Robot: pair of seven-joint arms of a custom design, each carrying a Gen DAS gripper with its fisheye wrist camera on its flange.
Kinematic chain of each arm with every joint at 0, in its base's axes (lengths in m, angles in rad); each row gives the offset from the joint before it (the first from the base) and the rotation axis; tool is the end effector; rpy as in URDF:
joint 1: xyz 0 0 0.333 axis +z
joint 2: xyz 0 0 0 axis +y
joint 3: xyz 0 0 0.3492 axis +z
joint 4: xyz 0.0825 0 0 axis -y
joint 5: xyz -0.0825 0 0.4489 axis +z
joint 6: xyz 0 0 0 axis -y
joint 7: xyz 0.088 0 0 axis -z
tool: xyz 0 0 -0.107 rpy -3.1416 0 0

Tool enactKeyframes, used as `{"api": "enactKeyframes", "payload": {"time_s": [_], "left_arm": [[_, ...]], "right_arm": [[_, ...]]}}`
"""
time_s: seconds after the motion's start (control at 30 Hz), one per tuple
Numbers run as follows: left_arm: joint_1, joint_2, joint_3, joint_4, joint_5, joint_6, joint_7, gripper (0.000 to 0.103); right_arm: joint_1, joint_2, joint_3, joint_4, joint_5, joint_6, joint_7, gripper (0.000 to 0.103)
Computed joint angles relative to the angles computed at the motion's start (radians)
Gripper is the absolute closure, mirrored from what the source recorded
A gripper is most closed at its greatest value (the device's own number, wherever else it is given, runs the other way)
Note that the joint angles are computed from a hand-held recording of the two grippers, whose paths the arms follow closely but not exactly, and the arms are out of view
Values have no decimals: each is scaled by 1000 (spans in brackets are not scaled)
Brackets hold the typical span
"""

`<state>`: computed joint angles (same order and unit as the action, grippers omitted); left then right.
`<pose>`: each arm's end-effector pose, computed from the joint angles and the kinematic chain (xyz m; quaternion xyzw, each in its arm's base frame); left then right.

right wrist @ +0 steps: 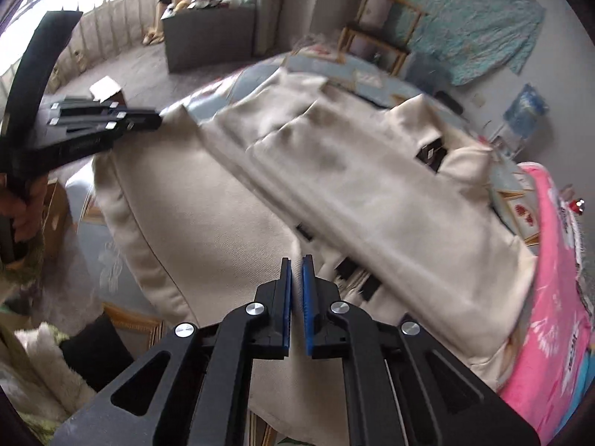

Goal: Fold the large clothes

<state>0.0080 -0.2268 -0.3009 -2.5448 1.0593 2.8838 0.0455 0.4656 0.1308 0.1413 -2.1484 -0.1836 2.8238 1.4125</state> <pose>0.4641 -0.1918 0.3741 -0.7367 0.5713 -0.2548 0.2568 0.5314 0.3778 0.3935 -0.9113 0.3088 -0.1791 0.2053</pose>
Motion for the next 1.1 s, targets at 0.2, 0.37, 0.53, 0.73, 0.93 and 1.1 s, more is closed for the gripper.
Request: {"api": "enactKeyframes", "payload": {"time_s": [0.2, 0.37, 0.53, 0.73, 0.93, 1.1], "left_arm": [[17, -15, -9, 3, 43, 6, -62, 98], [-16, 48, 41, 9, -104, 11, 82, 95], [1, 78, 58, -5, -163, 82, 121, 94], [25, -8, 2, -11, 12, -41, -43, 103], [25, -28, 15, -14, 16, -24, -64, 103], [-9, 43, 25, 34, -7, 203, 44, 101]], "right_arm": [[57, 22, -72, 8, -230, 88, 231, 97], [64, 60, -90, 34, -319, 109, 327, 97], [90, 124, -116, 67, -365, 70, 345, 97], [158, 70, -212, 48, -692, 155, 665, 97], [79, 163, -123, 94, -559, 102, 529, 97], [-86, 170, 46, 82, -163, 111, 241, 97]]}}
